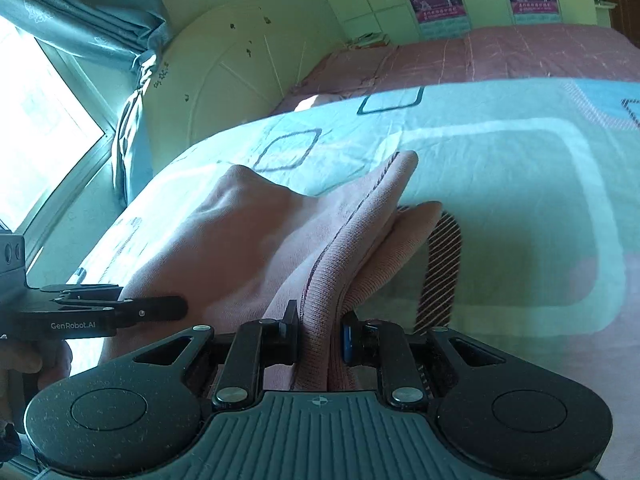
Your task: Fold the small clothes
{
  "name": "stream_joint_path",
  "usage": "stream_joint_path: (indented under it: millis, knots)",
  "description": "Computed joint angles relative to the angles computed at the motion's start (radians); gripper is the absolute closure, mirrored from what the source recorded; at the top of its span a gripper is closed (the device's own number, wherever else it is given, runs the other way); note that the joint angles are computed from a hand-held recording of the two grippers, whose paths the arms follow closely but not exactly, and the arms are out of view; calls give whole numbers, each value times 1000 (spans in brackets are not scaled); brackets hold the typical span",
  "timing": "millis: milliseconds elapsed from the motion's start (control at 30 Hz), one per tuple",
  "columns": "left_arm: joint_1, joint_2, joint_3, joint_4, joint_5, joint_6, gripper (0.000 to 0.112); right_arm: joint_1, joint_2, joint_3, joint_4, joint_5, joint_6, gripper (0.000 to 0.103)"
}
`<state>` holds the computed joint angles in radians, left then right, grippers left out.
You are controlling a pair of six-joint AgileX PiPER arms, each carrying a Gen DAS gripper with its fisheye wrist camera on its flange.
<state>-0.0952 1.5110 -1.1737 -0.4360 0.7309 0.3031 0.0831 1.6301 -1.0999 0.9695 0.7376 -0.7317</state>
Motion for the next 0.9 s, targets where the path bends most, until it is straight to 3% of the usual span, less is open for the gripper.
stream_joint_path:
  millis: [67, 100, 167, 233, 267, 367, 433, 500, 633, 700, 833, 900]
  knots:
    - [44, 10, 45, -26, -14, 35, 51, 40, 55, 16, -40, -73, 37, 84]
    - [47, -1, 83, -10, -63, 36, 31, 27, 66, 32, -1, -77, 16, 85]
    - [87, -5, 123, -97, -79, 99, 30, -14, 79, 56, 103, -54, -36, 85]
    - [106, 5, 125, -154, -73, 143, 30, -10, 73, 53, 80, -63, -30, 85]
    - [109, 4, 121, -158, -69, 157, 31, 1, 67, 45, 50, -72, -7, 84]
    - [113, -32, 112, -154, -72, 193, 50, 20, 37, 30, -41, -89, 99, 80]
    - [87, -92, 124, -61, -146, 153, 63, 53, -47, 60, -200, -179, 235, 71]
    - [78, -124, 130, -51, -192, 201, 65, 132, -130, 94, -400, -301, 335, 69]
    - [31, -48, 44, -72, -97, 303, 85, 261, -79, 15, -663, -303, 455, 70]
    - [-21, -9, 20, -9, -77, 259, 84, 307, -10, -29, -863, -272, 589, 90]
    - [-64, 9, 69, 30, -140, 213, 84, 300, 41, -26, -956, -282, 719, 90]
    - [-51, -14, 83, 6, -132, 243, 85, 334, 13, -3, -1100, -285, 830, 89]
